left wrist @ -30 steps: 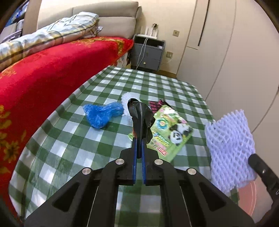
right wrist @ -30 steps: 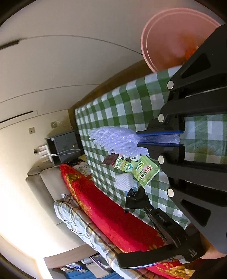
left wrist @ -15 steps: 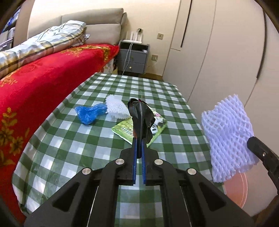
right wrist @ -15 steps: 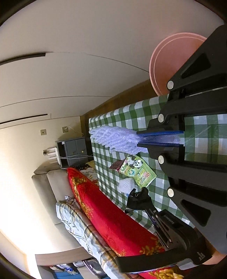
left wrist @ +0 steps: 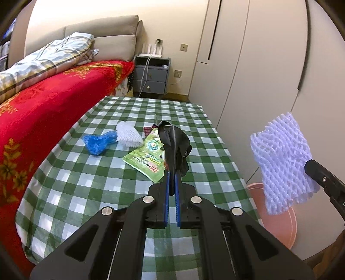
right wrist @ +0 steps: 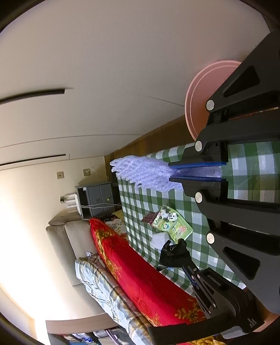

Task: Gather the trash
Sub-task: 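Carry the purple foam net and black bag to the pink bucket and release both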

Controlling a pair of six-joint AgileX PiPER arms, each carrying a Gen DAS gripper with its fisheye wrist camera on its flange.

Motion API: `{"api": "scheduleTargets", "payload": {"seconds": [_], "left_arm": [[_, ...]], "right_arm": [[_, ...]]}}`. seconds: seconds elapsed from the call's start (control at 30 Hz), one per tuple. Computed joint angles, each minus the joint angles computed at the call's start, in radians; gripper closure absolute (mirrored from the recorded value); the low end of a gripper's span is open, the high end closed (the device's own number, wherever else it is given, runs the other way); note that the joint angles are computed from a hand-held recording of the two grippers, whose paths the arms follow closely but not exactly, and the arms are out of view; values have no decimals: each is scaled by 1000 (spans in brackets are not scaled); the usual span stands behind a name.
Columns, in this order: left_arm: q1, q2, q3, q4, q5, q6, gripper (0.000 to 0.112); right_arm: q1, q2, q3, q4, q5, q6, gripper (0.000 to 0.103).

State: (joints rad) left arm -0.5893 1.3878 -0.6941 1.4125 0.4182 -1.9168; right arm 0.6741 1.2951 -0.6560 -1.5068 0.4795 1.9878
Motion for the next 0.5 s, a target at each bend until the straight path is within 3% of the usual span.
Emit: {"api": "scheduleTargets", "payload": {"seconds": [0.5], "left_arm": [[-69, 52, -29, 92, -31, -108, 108]], "right_arm": [[-38, -34, 26, 99, 92, -69, 96]]}}
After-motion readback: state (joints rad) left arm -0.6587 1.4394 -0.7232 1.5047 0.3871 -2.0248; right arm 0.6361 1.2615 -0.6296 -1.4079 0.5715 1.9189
